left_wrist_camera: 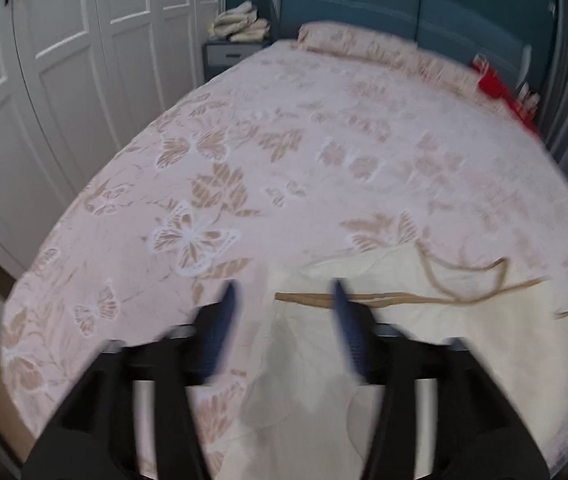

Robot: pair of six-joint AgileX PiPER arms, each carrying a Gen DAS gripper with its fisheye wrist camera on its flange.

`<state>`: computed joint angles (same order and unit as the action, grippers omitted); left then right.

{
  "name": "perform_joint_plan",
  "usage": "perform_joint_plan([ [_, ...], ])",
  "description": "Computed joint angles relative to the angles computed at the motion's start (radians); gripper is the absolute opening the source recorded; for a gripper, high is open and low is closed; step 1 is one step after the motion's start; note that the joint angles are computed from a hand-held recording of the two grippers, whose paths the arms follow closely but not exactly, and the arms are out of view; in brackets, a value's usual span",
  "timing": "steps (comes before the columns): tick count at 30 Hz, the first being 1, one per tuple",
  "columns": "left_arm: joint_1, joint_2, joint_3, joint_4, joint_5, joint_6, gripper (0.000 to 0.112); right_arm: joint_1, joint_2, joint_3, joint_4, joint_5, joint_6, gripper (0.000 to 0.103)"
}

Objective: Fold large clothes

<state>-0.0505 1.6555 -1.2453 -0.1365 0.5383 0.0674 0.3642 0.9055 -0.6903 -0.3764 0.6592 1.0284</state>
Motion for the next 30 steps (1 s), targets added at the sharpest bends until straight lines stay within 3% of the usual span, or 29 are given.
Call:
perform_joint_plan([
  [1, 0.019, -0.01, 0.017, -0.052, -0.008, 0.051, 0.074, 0.002, 0.025, 0.023, 0.007, -0.015, -0.009, 0.043],
  [4, 0.052, 0.043, -0.001, -0.126, 0.056, 0.132, 0.075, 0.003, 0.132, 0.065, 0.031, -0.092, -0.021, 0.056],
  [9, 0.102, 0.136, -0.002, -0.345, 0.127, 0.274, 0.074, -0.025, 0.349, 0.052, 0.067, -0.217, -0.035, 0.06],
  [11, 0.109, 0.162, -0.005, -0.396, 0.142, 0.307, 0.062, -0.034, 0.406, 0.038, 0.043, -0.243, -0.005, 0.061],
  [12, 0.104, 0.17, -0.01, -0.391, 0.146, 0.301, 0.046, -0.042, 0.424, 0.031, 0.054, -0.253, -0.018, 0.05],
  [13, 0.097, 0.172, -0.011, -0.375, 0.136, 0.283, 0.029, -0.048, 0.434, 0.02, 0.062, -0.252, -0.031, 0.017],
  [14, 0.094, 0.169, -0.013, -0.376, 0.131, 0.282, 0.022, -0.059, 0.448, 0.001, 0.075, -0.239, -0.053, 0.007],
  [15, 0.093, 0.162, -0.016, -0.385, 0.129, 0.287, 0.013, -0.082, 0.437, -0.003, 0.128, -0.249, -0.106, 0.006],
  [16, 0.088, 0.151, -0.022, -0.377, 0.123, 0.275, 0.011, -0.1, 0.41, -0.002, 0.144, -0.26, -0.12, 0.005],
  [22, 0.081, 0.112, -0.146, -0.377, 0.132, 0.215, 0.01, -0.166, 0.279, -0.092, 0.078, -0.22, -0.084, 0.003],
  [27, 0.009, 0.22, -0.302, -0.193, 0.131, 0.034, 0.01, -0.213, 0.362, -0.14, 0.003, -0.233, -0.041, 0.003],
  [30, -0.062, 0.339, -0.368, 0.019, 0.129, -0.133, 0.01, -0.224, 0.49, -0.15, -0.031, -0.256, 0.003, 0.003],
])
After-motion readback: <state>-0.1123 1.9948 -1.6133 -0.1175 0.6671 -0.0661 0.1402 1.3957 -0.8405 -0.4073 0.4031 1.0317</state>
